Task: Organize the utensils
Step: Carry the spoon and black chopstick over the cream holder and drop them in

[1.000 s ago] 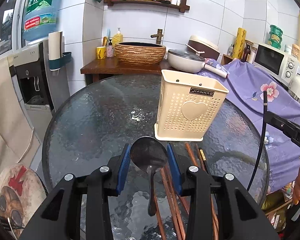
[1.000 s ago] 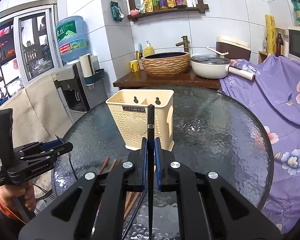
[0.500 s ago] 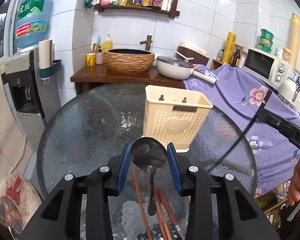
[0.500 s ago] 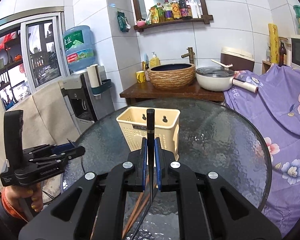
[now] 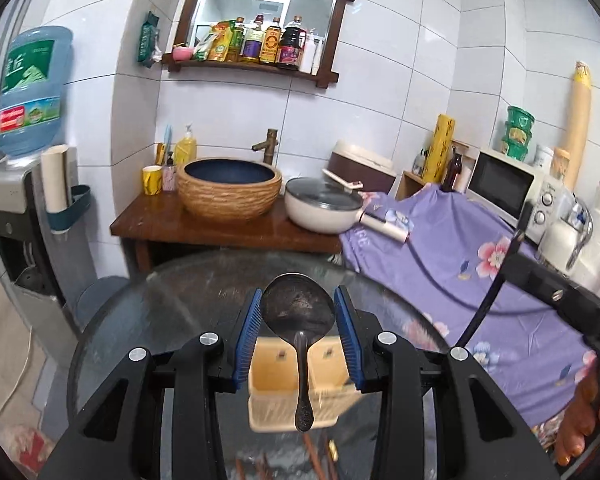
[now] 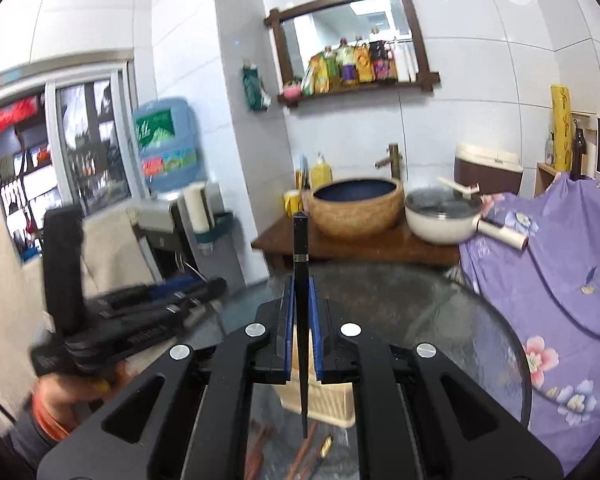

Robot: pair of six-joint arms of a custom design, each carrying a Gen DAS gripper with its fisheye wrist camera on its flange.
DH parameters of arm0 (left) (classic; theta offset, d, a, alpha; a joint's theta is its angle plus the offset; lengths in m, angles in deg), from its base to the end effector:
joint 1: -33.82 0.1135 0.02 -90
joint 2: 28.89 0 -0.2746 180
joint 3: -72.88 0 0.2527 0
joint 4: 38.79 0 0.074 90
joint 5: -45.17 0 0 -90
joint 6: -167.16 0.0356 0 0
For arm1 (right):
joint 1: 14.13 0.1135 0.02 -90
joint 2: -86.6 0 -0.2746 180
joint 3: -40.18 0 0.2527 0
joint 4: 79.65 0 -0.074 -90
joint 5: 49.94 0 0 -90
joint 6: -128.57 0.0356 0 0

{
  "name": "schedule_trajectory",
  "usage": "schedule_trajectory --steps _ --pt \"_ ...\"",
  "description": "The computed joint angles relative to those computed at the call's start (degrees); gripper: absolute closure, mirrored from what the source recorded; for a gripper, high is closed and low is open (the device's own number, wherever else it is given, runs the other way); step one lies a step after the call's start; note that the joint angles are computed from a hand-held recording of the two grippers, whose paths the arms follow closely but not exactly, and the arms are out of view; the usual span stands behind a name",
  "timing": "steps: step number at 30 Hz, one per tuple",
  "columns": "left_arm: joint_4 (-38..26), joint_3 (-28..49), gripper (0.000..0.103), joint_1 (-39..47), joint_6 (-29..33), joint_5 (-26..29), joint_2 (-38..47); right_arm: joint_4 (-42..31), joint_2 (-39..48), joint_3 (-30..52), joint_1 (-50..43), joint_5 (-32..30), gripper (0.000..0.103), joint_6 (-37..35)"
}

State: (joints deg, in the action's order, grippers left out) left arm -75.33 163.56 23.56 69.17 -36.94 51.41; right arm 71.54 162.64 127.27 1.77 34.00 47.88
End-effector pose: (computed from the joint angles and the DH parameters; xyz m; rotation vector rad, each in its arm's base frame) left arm 0.3144 -0.0619 0.3815 0.1279 2.0355 -0.3400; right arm 0.2932 0.0874 0.3951 -0.1822 1.8899 0.4001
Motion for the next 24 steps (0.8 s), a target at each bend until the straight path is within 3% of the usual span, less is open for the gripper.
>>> schedule_trajectory --steps 3,7,24 --pt "-0.48 5.86 0.067 -0.79 -0.56 -1.98 4.98 -0.89 4.56 7.56 -0.56 2.05 0.095 0.18" --pt "0.68 7.45 0.067 -1.97 -0.06 -4.25 8.81 1.21 9.65 11.2 -0.25 5.56 0.095 -0.57" --pt "9.04 -2.32 0.067 -2.87 0.93 -7.58 16.85 10.01 20.72 2.54 -1.15 4.54 0.095 1.63"
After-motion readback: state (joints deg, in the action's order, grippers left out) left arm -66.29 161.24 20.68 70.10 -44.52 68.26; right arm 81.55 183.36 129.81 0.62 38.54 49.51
